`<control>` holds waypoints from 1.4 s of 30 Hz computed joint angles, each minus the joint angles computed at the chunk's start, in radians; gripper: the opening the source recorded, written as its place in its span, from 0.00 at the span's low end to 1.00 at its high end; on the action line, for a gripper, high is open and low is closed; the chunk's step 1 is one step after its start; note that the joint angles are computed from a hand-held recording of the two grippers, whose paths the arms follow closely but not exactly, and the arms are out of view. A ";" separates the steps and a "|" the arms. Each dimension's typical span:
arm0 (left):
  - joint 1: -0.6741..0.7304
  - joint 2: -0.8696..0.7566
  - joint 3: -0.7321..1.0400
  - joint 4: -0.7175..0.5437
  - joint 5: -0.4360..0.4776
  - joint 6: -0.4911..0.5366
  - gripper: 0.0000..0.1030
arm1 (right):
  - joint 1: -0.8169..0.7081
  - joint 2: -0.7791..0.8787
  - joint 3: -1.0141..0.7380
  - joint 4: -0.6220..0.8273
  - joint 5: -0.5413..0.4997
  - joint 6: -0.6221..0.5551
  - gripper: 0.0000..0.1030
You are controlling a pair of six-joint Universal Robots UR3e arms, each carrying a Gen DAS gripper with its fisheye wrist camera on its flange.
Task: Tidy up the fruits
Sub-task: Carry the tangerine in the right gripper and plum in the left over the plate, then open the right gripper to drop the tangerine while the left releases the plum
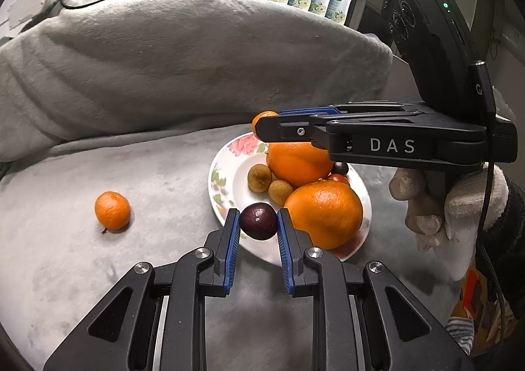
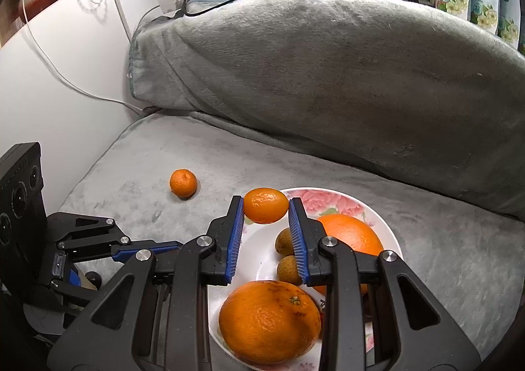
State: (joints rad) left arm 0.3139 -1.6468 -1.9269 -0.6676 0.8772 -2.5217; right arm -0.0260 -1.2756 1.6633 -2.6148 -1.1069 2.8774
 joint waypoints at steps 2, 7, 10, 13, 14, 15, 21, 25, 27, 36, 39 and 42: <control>-0.008 -0.012 0.006 0.012 0.005 -0.013 0.20 | -0.001 0.005 -0.004 0.007 0.003 -0.002 0.28; -0.023 -0.025 0.010 0.028 0.011 -0.027 0.20 | -0.003 0.014 -0.007 0.007 0.002 0.002 0.28; -0.029 -0.030 0.009 0.038 0.015 -0.033 0.20 | -0.003 0.018 -0.006 0.001 -0.001 0.012 0.28; -0.033 -0.037 0.013 0.047 0.015 -0.044 0.21 | -0.006 0.013 0.002 -0.001 0.002 0.013 0.29; -0.034 -0.038 0.014 0.047 0.015 -0.044 0.21 | -0.006 0.012 0.004 -0.003 0.002 0.013 0.29; -0.033 -0.038 0.013 0.046 0.013 -0.043 0.21 | -0.004 0.011 0.005 -0.004 -0.001 0.012 0.29; -0.039 -0.038 0.010 0.054 0.013 -0.042 0.23 | -0.006 0.009 0.009 -0.016 -0.003 0.027 0.49; -0.047 -0.046 0.013 0.067 0.015 -0.052 0.29 | -0.017 0.001 0.022 -0.037 0.011 0.046 0.56; -0.050 -0.047 0.014 0.070 0.018 -0.054 0.32 | -0.019 -0.001 0.019 -0.036 0.011 0.048 0.56; -0.054 -0.032 -0.002 0.105 0.030 -0.070 0.71 | -0.027 -0.022 0.040 -0.057 0.003 0.070 0.72; -0.051 -0.021 -0.008 0.107 0.038 -0.072 0.71 | -0.024 -0.027 0.042 -0.064 -0.008 0.079 0.84; -0.049 -0.006 -0.020 0.116 0.055 -0.070 0.77 | -0.025 -0.033 0.048 -0.074 -0.008 0.090 0.86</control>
